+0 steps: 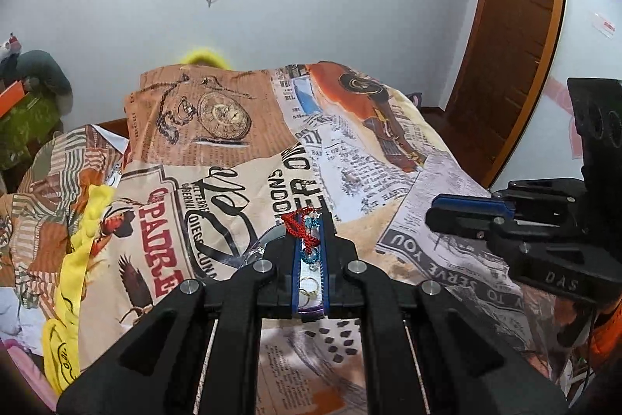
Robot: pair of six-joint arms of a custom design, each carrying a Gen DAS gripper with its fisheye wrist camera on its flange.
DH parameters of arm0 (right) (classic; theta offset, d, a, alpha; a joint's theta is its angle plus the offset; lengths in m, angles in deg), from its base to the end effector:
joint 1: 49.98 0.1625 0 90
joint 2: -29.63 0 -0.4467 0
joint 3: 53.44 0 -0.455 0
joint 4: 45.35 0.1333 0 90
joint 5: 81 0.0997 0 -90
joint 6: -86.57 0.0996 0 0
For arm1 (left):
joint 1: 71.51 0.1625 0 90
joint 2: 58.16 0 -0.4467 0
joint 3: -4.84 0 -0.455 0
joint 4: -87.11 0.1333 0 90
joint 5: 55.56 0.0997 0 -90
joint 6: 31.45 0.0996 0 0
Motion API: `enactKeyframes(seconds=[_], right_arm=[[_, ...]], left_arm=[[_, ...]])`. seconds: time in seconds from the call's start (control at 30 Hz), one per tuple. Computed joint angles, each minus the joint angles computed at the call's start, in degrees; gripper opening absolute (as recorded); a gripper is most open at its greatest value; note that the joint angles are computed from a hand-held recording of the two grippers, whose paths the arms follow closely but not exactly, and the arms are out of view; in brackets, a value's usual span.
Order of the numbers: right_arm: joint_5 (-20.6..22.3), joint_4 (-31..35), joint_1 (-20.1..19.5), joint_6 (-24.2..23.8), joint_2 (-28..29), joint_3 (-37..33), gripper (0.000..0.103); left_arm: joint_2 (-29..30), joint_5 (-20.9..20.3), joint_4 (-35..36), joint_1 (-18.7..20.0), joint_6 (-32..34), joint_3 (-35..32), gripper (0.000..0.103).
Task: Organize jewelry
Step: 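Grasp the red-and-turquoise bracelet with the left gripper while the right gripper grasps a ring, then carry both items over the heart tin and open both grippers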
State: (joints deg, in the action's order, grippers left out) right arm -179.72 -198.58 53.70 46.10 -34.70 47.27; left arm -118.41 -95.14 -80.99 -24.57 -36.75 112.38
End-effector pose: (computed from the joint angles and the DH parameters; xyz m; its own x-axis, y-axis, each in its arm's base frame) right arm 0.2788 -0.6456 0.2524 -0.6060 -0.6899 0.3960 -0.7944 0.5509 -0.2558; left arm -0.2892 -0.6172 0.2126 -0.7861 0.0880 -0.6118 0.5160 0.6384 -0.5711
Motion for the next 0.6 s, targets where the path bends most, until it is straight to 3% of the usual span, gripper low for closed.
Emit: enactKeyframes(seconds=[0.6], right_arm=[[-3.2, 4.3, 0.4, 1.6, 7.0, -4.4, 0.008]], left_arm=[[1.2, -8.3, 6.1, 6.6, -2.7, -1.5, 0.007]])
